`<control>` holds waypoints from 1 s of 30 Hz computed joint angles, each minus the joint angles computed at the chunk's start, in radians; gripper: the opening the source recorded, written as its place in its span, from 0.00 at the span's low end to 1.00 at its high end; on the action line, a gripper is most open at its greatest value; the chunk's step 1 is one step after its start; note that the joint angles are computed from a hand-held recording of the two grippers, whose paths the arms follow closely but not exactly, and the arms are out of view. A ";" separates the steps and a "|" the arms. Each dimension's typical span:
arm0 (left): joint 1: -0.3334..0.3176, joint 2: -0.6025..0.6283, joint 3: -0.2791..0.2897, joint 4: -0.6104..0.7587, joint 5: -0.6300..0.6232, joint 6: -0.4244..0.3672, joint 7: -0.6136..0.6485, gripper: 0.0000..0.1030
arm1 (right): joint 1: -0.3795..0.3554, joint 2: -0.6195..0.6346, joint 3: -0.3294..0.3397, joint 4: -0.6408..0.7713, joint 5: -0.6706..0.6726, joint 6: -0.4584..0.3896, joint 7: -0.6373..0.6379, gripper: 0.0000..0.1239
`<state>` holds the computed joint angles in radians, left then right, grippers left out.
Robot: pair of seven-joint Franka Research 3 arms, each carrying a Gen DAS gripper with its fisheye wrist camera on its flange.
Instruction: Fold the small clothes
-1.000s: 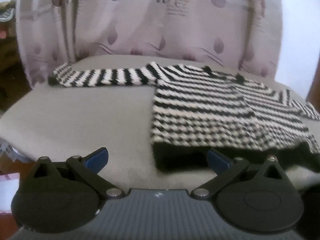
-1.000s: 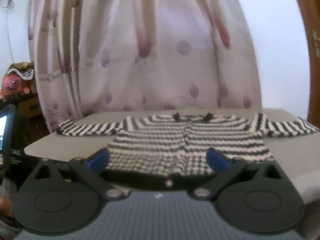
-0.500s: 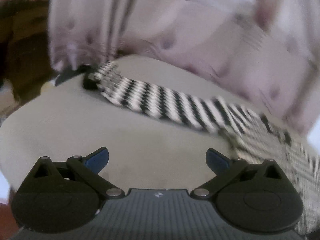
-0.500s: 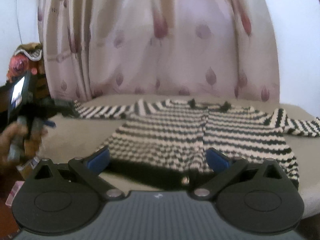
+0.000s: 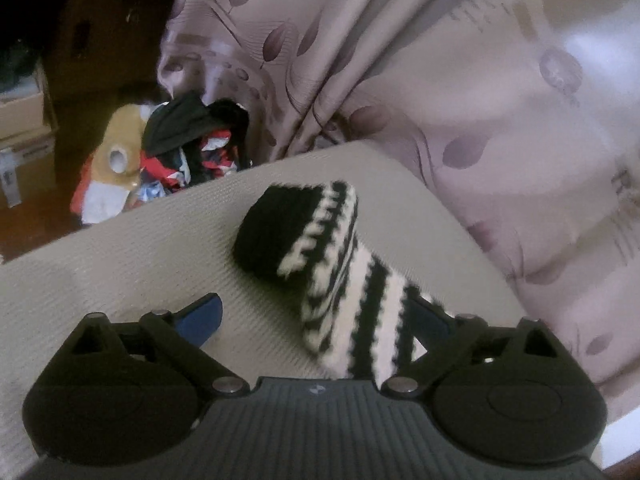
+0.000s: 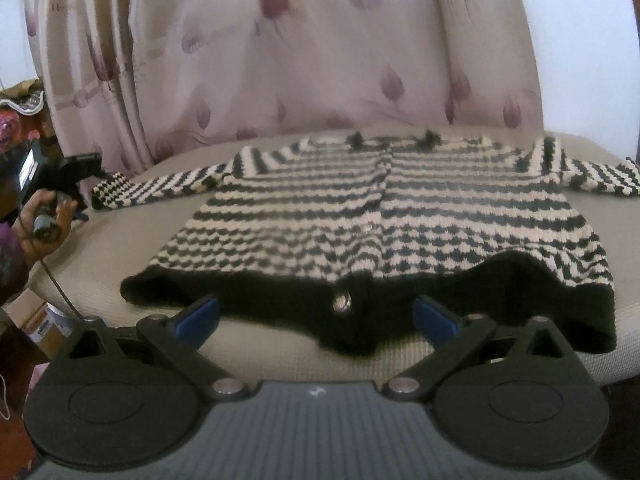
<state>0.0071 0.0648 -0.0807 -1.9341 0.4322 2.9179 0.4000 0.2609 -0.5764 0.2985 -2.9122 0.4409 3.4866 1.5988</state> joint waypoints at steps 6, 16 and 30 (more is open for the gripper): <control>-0.028 -0.021 0.038 0.044 0.221 -0.109 -0.262 0.17 | -0.022 -0.002 0.023 0.007 -0.003 -0.016 -0.005 0.83; -0.003 -0.244 -0.136 -0.079 0.625 -0.581 -0.650 0.99 | 0.039 0.002 -0.050 -0.013 -0.022 -0.005 0.020 0.83; -0.055 -0.265 -0.193 -0.109 0.627 -0.376 -0.446 1.00 | -0.103 -0.112 -0.055 -0.100 0.062 0.152 0.004 0.83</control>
<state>-0.0479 -0.2002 -0.2741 -2.0429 1.0597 2.5415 -0.0458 0.1583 -0.6882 0.2435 -3.0119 0.5033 3.6387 1.6024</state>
